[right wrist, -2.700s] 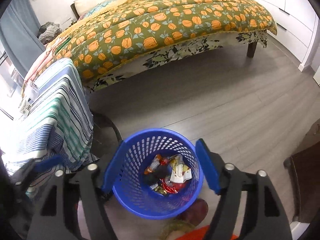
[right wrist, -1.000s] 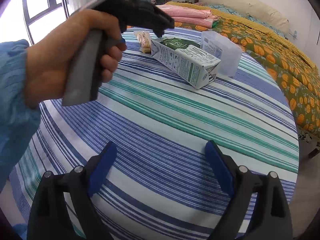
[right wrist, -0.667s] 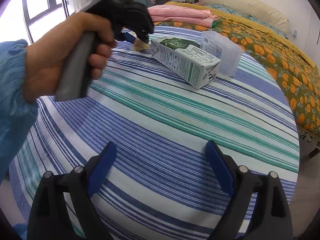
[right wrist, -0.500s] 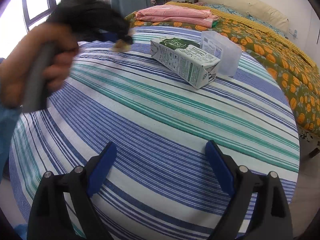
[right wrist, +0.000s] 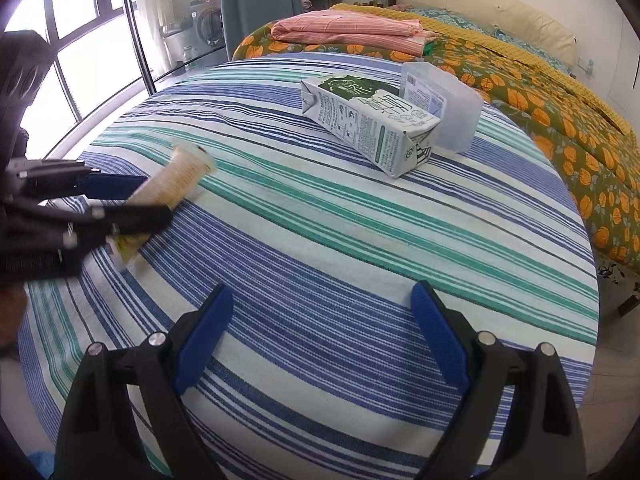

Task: Collect trash
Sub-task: 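Lower the snack bar back onto the table and open the left tool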

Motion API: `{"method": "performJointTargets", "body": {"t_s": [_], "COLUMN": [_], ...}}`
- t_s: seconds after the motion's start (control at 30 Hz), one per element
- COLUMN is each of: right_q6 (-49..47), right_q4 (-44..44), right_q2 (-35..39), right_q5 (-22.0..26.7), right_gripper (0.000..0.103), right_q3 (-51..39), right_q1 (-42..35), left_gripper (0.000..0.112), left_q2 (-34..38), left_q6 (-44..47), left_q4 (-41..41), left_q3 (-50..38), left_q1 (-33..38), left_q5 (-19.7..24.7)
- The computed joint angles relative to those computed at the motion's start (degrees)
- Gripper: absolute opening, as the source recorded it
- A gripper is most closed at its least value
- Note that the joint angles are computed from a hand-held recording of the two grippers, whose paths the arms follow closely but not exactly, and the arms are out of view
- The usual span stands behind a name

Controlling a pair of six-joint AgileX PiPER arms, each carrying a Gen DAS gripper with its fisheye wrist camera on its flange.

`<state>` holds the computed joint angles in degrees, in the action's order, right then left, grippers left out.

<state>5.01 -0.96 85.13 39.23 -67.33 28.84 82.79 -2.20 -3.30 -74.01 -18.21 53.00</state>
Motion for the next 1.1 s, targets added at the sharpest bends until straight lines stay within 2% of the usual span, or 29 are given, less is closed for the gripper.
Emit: {"method": "performJointTargets", "body": {"t_s": [0.2, 0.33, 0.43, 0.6, 0.67, 0.77, 0.9, 0.97, 1.1], "right_q6": [0.0, -1.0, -1.9, -16.1, -20.3, -26.6, -29.2, -29.3, -26.0], "right_q4": [0.0, 1.3, 2.3, 15.1, 18.3, 27.5, 33.4, 34.0, 30.5], "right_q2": [-0.1, -0.2, -0.4, -0.3, 1.1, 7.4, 14.7, 17.0, 20.5], "right_q5": [0.0, -0.2, -0.2, 0.6, 1.4, 7.4, 11.9, 13.2, 12.3], "right_gripper": [0.088, 0.089, 0.089, 0.088, 0.088, 0.088, 0.088, 0.088, 0.087], "right_q3": [0.1, 0.3, 0.4, -1.5, -5.2, -15.0, -24.2, -27.3, -31.1], "right_q1": [0.0, -0.4, -0.9, -7.5, -11.0, -17.0, -19.1, -19.0, -17.5], "left_gripper": [0.072, 0.084, 0.087, 0.094, 0.095, 0.095, 0.096, 0.096, 0.096], "left_q2": [-1.5, -2.0, -1.8, -1.2, -1.2, -1.1, -1.0, -1.0, -1.0], "left_q6": [-8.4, -11.9, -11.8, -13.4, -13.3, -13.0, -12.7, -12.7, -12.7], "left_q4": [8.7, 12.7, 11.8, 12.6, 12.6, 12.3, 12.1, 12.1, 12.1], "left_q3": [4.8, 6.1, 5.8, 5.5, 5.5, 5.4, 5.4, 5.4, 5.4], "left_q1": [-3.7, -5.1, -3.9, -3.9, -3.8, -3.5, -3.3, -3.3, -3.3], "left_q5": [-5.1, -5.8, -5.7, -5.0, -5.0, -5.1, -5.1, -5.1, -5.1]}}
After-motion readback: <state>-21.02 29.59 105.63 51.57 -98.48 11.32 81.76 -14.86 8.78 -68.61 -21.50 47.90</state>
